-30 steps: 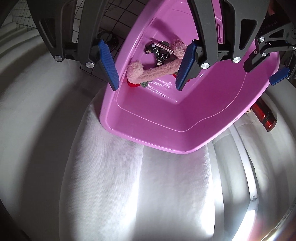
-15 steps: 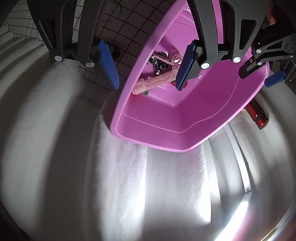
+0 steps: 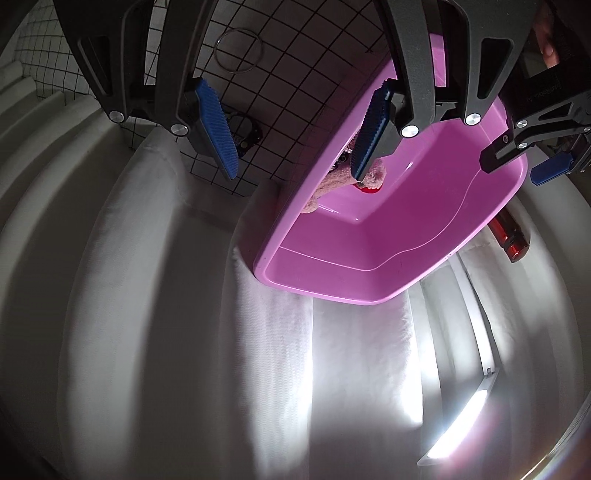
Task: Organize jewelry
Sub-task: 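Withdraw both tools from the tub toward the remaining table items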
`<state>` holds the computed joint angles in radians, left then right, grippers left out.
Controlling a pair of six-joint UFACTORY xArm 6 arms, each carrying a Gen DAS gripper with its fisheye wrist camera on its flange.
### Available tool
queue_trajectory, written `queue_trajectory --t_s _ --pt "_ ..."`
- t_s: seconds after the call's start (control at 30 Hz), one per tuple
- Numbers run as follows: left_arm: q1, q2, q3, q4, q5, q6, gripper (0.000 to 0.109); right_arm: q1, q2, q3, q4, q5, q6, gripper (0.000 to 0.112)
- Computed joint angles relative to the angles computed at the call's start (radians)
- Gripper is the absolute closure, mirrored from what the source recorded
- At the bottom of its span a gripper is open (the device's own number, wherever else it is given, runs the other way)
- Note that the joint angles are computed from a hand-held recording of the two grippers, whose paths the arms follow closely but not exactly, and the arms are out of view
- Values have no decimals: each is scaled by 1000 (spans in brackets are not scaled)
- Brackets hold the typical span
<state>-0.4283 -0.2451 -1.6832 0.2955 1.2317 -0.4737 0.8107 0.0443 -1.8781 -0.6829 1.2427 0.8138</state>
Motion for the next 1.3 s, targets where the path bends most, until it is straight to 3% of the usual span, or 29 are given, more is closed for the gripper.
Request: queue_trajectory --t_s 0.37,0.8,1.07,1.3 --pt "-172 -7 -21 71 31 -80 16 29 -279 293 -51 41 115 51" --pt "-391 61 -30 63 26 -150 16 12 -712 671 -80 278 253 50" --pt "-456 94 63 29 -18 -191 15 -59 -953 900 -21 337 289 50" --pt "-469 135 135 38 -48 -210 15 -200 -1073 1067 98 271 240 50"
